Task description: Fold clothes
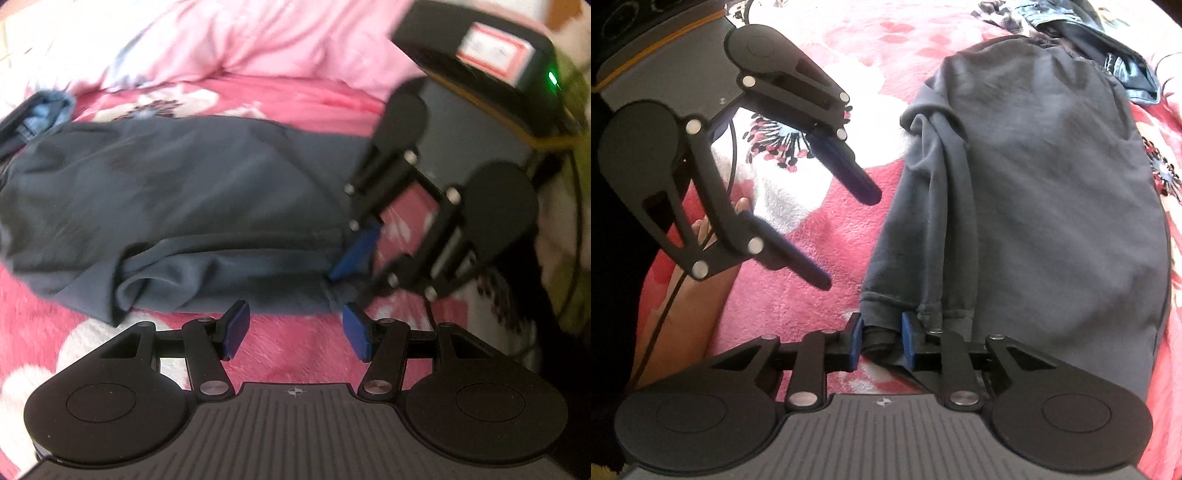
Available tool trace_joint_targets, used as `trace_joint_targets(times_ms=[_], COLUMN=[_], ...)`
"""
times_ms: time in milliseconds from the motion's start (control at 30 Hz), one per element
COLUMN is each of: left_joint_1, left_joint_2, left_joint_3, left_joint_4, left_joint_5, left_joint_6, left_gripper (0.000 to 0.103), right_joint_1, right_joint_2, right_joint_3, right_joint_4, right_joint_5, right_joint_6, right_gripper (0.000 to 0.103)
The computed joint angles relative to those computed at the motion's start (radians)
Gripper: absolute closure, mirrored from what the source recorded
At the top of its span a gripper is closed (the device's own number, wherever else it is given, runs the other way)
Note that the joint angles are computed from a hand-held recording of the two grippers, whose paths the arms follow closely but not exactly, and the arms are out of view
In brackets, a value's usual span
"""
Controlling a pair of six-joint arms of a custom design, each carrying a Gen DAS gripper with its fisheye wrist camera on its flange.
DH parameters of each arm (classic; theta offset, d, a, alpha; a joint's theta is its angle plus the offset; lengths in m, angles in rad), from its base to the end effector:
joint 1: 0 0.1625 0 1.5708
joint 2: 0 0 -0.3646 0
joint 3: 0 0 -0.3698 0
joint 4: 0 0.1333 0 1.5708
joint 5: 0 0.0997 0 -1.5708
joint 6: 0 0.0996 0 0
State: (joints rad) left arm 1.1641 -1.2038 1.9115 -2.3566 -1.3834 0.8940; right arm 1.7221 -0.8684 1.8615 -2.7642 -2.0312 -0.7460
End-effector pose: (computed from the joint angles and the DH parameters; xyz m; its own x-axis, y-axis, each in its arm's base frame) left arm -0.0658 -0.5366 0.1726 -0.2613 0.9489 -0.1771 0.9549 0.2809 0.0959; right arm 0.1714 -0.5332 0.0634 -0.5600 -0.6925 0.4548 -0.7186 0.6792 0.1494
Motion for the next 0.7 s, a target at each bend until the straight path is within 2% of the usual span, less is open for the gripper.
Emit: trace_joint_targets(times_ms=[133,367,567,700], left_joint_1=[-0.016,-0.037,-0.047,-0.054], left_joint_2=[0.002,0.020,0.040,0.046], left_joint_3=[0.022,0.073,0.103,0.131], left_joint_4=[-0.012,-0.107,-0.184,-0.226], left_joint_5=[0.041,0.057,0.049,0.056], left_joint_6=[0.098,0.277,0.355,0.401], left_gripper=[0.047,0.047,0.049,0.053], right_joint_1=[-0.012,-0.058,-0.104,-0.134], right_joint_2=[-0.006,-0.024,-0.039,-0.048], right_joint_3=[-0.021,-0.113,-0.172,-0.195], right_joint_4=[0.046,0.252,0.393,0.444], right_joint_5=[0.021,0.106,0.201,0.267], right_joint_6=[0.044,0.236,0.415,0.493], right_gripper=[0.085,0.091,0.095,0.096])
